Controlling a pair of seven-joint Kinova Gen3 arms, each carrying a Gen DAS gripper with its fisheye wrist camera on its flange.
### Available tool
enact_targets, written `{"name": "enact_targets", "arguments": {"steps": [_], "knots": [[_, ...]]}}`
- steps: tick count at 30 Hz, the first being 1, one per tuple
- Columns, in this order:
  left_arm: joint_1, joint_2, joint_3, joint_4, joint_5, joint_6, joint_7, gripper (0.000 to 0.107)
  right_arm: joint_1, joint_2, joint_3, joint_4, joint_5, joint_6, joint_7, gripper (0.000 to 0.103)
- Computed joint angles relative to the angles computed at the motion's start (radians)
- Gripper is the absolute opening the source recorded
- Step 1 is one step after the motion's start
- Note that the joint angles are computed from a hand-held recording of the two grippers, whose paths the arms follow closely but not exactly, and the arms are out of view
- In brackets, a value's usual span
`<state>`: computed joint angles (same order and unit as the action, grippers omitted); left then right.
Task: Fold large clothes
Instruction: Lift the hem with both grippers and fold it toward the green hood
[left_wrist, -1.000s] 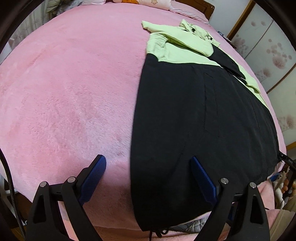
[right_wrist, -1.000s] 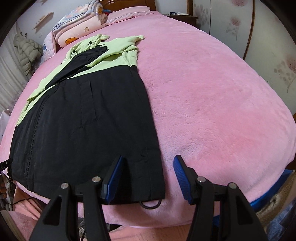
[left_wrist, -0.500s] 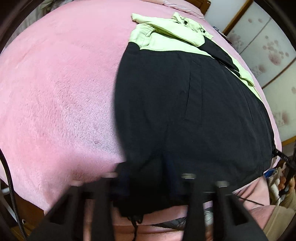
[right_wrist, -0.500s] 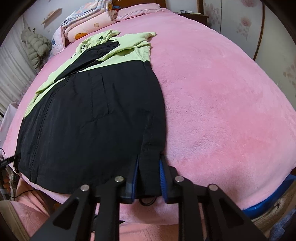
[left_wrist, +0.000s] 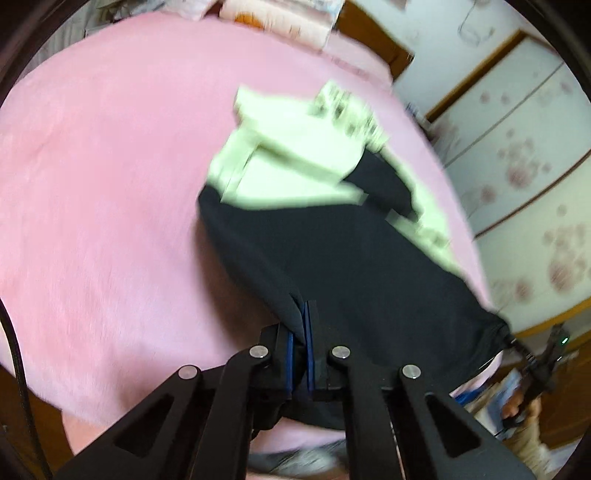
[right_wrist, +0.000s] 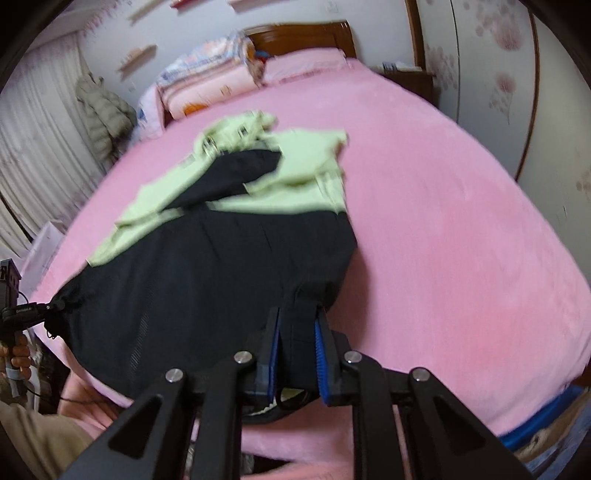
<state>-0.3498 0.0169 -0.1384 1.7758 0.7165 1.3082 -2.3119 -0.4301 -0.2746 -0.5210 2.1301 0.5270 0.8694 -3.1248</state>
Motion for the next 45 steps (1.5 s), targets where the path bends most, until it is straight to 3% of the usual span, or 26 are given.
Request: {"name": "enact_targets", "arguments": {"steps": [7,14,19,23,27,29,32,33,35,36,38,41,43,45], "knots": [[0.037,0.053,0.041,-0.193,0.105,-0.065,0.173,0.003,0.095,-0.007,0.084,-0.126,0.083,-0.064,0.097,0.015],[0.098,0.223,0.098,-0.429,0.047,-0.201,0.438,0.003,0.177,0.12,0.212,-0.28,0.111,-0.133,0.192,0.015],[0.166,0.399,0.139,-0.661,-0.1,-0.238,0.611,0.003,0.2,0.285,0.351,-0.403,0.074,-0.223,0.272,0.016],[0.236,0.565,0.162,-0.846,-0.243,-0.255,0.748,0.003,0.216,0.447,0.432,-0.523,-0.023,-0.257,0.373,0.016],[0.278,0.738,0.184,-1.032,-0.353,-0.19,0.857,0.005,0.255,0.622,0.468,-0.655,-0.152,-0.241,0.474,0.017],[0.299,0.817,0.189,-1.124,-0.415,-0.143,0.922,0.016,0.297,0.708,0.455,-0.719,-0.233,-0.202,0.535,0.021],[0.296,0.904,0.204,-1.254,-0.441,-0.066,0.976,0.043,0.331,0.797,0.462,-0.79,-0.353,-0.148,0.612,0.024],[0.289,0.917,0.223,-1.273,-0.455,-0.057,0.985,0.053,0.33,0.801,0.479,-0.782,-0.393,-0.163,0.628,0.025],[0.276,0.907,0.24,-1.256,-0.458,-0.089,0.967,0.061,0.341,0.779,0.488,-0.732,-0.432,-0.234,0.644,0.03],[0.266,0.894,0.268,-1.219,-0.479,-0.129,0.948,0.064,0.349,0.76,0.484,-0.699,-0.43,-0.275,0.64,0.038],[0.23,0.869,0.361,-1.154,-0.537,-0.197,0.872,0.065,0.34,0.727,0.513,-0.639,-0.447,-0.356,0.652,0.047],[0.186,0.866,0.5,-1.125,-0.621,-0.228,0.75,0.065,0.33,0.681,0.543,-0.555,-0.466,-0.468,0.691,0.06],[0.144,0.832,0.592,-1.062,-0.701,-0.254,0.669,0.065,0.333,0.665,0.54,-0.535,-0.465,-0.481,0.75,0.062],[0.119,0.799,0.664,-0.979,-0.782,-0.299,0.588,0.065,0.298,0.675,0.567,-0.559,-0.433,-0.435,0.788,0.062]]}}
